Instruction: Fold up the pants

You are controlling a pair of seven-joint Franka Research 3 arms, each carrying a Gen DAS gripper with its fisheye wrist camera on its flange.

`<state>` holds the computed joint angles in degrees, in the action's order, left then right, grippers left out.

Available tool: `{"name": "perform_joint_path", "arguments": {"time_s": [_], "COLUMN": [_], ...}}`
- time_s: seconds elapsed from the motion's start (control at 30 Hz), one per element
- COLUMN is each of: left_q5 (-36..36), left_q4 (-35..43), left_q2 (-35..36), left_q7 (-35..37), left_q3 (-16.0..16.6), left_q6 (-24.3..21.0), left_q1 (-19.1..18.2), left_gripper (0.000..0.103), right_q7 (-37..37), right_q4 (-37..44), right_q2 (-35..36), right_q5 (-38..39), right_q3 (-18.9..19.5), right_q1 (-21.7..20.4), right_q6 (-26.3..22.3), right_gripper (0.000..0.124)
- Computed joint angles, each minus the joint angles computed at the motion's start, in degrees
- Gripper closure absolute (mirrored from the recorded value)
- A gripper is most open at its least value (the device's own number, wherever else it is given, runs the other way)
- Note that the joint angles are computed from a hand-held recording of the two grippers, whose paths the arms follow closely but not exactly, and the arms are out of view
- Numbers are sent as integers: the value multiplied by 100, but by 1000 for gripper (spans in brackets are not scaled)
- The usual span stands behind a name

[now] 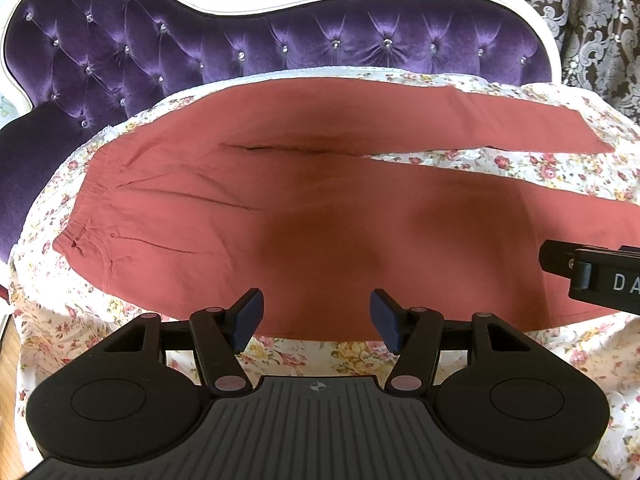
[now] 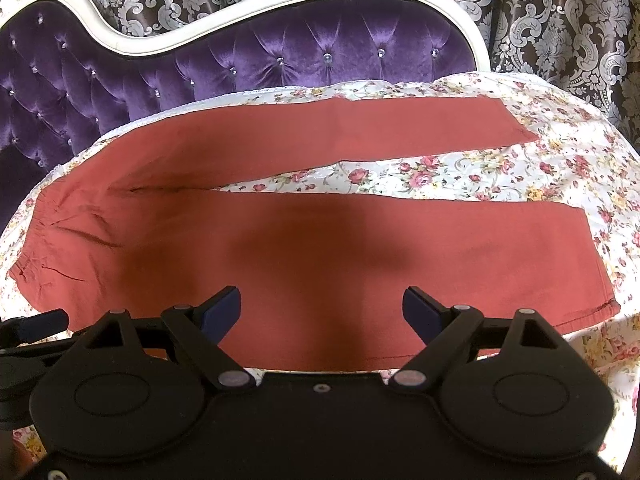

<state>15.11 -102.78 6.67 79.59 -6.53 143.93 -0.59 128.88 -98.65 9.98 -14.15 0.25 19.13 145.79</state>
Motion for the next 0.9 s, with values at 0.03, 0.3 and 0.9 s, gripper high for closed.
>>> {"name": "perform_joint_path", "arguments": {"time_s": [0.03,0.3,0.9], "left_q5": [-3,-121,-165], "left_q4": [4,-18,-64], "left_q2": [2,-15,-54], "left_q7": [1,140,215], "left_q3": [-2,-33,-26], "left_q6": [-7,-40,55], "left_q1": [-1,-8,-29], "left_gripper": [45,45,45], "right_q7": [30,272,1405], "right_q4": [-12,-19,-250], "right_q2": [-10,-60,-246], "right_q5": [-30,-415,-2331], "right_q3": [-8,-49,-112], "right_q1": [8,33,106], "right_q6": [-6,-197,-166], "right_gripper": [35,35,39]}}
